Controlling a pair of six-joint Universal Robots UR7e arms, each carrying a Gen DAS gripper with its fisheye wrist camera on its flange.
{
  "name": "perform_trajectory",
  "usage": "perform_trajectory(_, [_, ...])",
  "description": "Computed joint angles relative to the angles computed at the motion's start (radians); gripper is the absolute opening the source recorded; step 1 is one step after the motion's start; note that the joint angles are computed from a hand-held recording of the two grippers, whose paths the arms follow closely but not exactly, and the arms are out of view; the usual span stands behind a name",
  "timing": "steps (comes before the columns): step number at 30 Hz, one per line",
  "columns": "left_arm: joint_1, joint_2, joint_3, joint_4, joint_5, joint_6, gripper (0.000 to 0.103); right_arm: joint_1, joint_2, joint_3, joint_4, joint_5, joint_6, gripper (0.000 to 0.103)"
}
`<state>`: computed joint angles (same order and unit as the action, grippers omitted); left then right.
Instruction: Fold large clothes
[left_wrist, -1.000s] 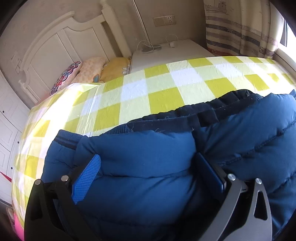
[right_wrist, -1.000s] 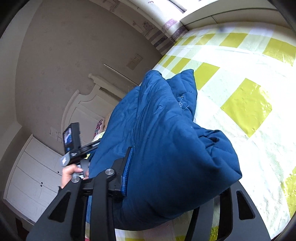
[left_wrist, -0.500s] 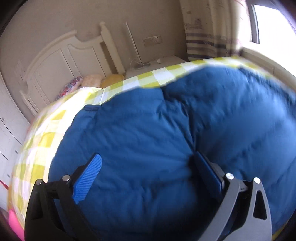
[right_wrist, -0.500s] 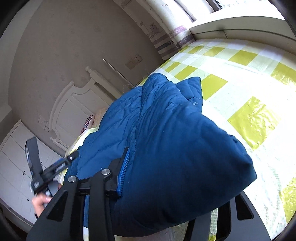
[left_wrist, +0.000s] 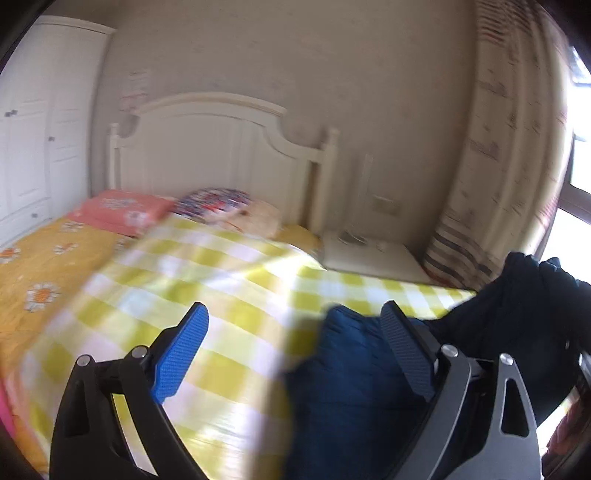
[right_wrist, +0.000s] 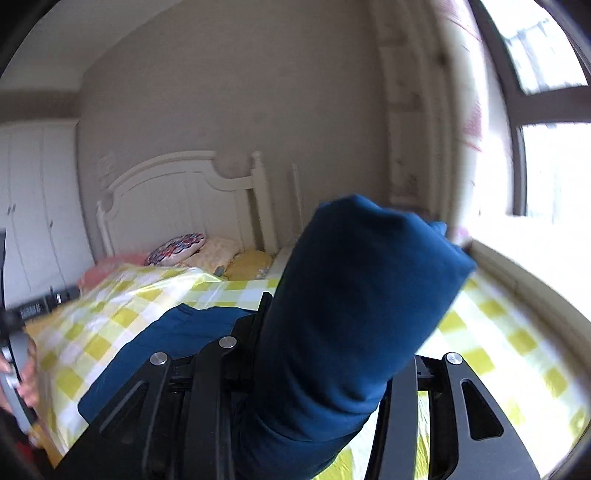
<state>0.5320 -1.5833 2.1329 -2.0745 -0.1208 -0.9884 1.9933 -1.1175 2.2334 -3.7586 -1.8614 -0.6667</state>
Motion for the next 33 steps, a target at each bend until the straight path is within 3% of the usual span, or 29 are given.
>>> perform_trajectory(3, [-0.003,-0.089,-0.03,0.314,0.034,-0.186,0.095,0.134,0.193,-0.067,-0.046,-0.035,-0.245,0.044])
perform_trajectory(5, [0.008,-0.105,-0.056,0.4,0.004,-0.216,0.096,0.197,0.329,-0.094,-0.063,-0.097,-0.402,0.043])
perform_trajectory(6, [0.02,-0.096,-0.063,0.38,-0.02,-0.178,0.096,0.224,0.407,-0.118,-0.054,-0.16,-0.497,0.043])
perform_trajectory(8, [0.052,-0.073,-0.05,0.223,-0.081,0.006,0.096,0.246,0.59,-0.166,-0.13,-0.274,-0.706,0.045])
perform_trajectory(9, [0.073,-0.044,-0.048,0.123,-0.118,0.111,0.096,0.255,0.66,-0.185,-0.231,-0.29,-0.804,0.046])
perform_trajectory(11, [0.106,0.024,-0.043,-0.086,-0.171,0.316,0.096,0.247,0.702,-0.195,-0.317,-0.286,-0.875,0.048])
perform_trajectory(13, [0.136,0.114,-0.075,-0.296,-0.238,0.516,0.096,0.244,0.662,-0.179,-0.246,-0.28,-0.807,0.049])
perform_trajectory(15, [0.18,0.199,-0.125,-0.496,-0.369,0.725,0.096,0.248,0.655,-0.177,-0.23,-0.289,-0.792,0.05])
perform_trajectory(17, [0.223,0.288,-0.193,-0.562,-0.435,0.859,0.096,0.253,0.669,-0.189,-0.25,-0.298,-0.812,0.051])
perform_trajectory(19, [0.264,0.368,-0.269,-0.505,-0.442,0.89,0.096,0.247,0.663,-0.188,-0.245,-0.29,-0.809,0.051])
perform_trajectory(22, [0.349,0.461,-0.377,-0.37,-0.448,0.849,0.101,0.237,0.652,-0.184,-0.237,-0.274,-0.805,0.052])
perform_trajectory(25, [0.427,0.464,-0.385,-0.422,-0.546,0.838,0.101,0.241,0.666,-0.164,-0.308,-0.261,-0.856,0.056])
perform_trajectory(26, [0.439,0.457,-0.369,-0.445,-0.544,0.814,0.101,0.241,0.65,-0.15,-0.295,-0.256,-0.863,0.058])
perform_trajectory(28, [0.434,0.453,-0.333,-0.5,-0.504,0.832,0.101,0.246,0.554,-0.099,-0.143,-0.234,-0.784,0.063])
perform_trajectory(29, [0.43,0.455,-0.313,-0.538,-0.468,0.847,0.101,0.231,0.471,-0.052,-0.038,-0.178,-0.701,0.08])
perform_trajectory(30, [0.427,0.456,-0.3,-0.566,-0.442,0.851,0.101,0.208,0.384,-0.009,0.066,-0.102,-0.611,0.088])
perform_trajectory(33, [0.422,0.461,-0.281,-0.63,-0.412,0.866,0.101,0.12,0.143,0.038,0.381,0.121,-0.358,0.09])
